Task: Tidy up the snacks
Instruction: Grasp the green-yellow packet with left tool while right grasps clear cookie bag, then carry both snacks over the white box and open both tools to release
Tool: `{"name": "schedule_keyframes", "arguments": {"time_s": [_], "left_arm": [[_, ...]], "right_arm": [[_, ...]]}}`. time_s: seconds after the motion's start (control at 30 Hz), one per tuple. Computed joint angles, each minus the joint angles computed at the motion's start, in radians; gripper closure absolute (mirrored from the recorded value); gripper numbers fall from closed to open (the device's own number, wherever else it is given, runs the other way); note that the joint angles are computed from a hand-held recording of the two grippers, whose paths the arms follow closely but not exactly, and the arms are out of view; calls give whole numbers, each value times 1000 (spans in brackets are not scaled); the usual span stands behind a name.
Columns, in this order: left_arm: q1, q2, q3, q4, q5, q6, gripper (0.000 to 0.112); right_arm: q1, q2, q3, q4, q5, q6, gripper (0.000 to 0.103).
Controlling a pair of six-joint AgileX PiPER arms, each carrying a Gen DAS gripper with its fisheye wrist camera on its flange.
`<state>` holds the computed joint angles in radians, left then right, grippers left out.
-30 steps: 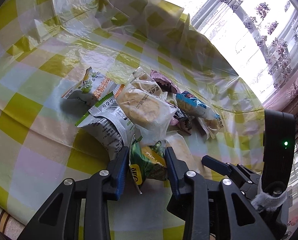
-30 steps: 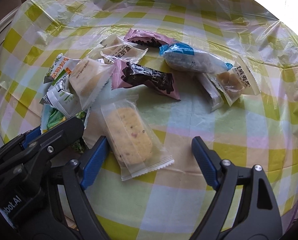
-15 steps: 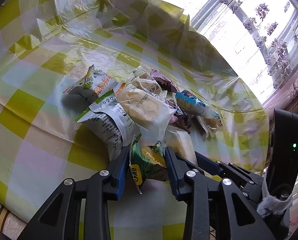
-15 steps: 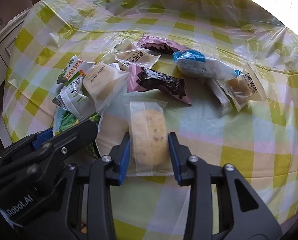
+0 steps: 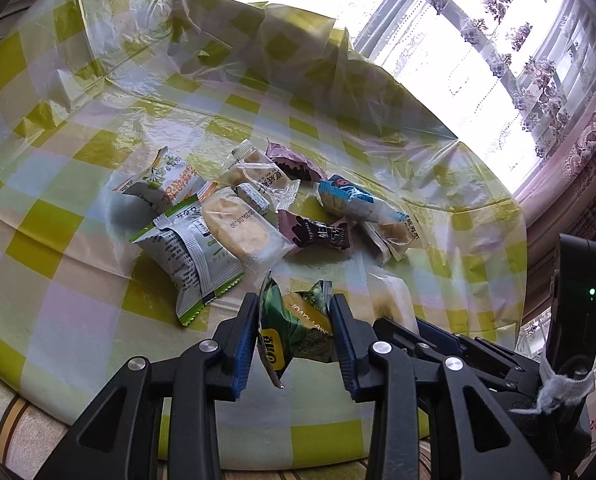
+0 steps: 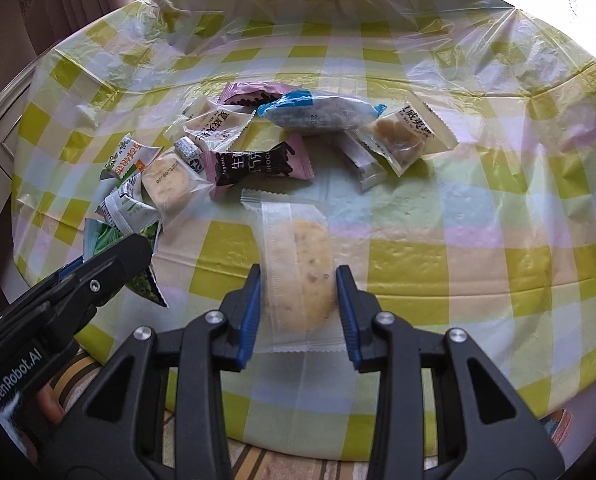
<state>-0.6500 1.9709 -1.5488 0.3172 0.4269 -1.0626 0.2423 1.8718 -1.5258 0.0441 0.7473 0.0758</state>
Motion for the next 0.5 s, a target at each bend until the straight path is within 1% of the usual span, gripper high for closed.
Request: {"name": "schedule_keyframes", "arguments": {"time_s": [0.2,0.3,0.5], "left_arm": [[-40,-2,-36,-58,26,56,75],[-62,7,-66,-109,35,108,75],[-112,41,-150,-189,68,197,75]], "right_arm": [[-38,-91,96,11,-16,-15,64],[-65,-142,150,19,-20,-23,64],[-135,-249,257,29,-18,-60,64]]}}
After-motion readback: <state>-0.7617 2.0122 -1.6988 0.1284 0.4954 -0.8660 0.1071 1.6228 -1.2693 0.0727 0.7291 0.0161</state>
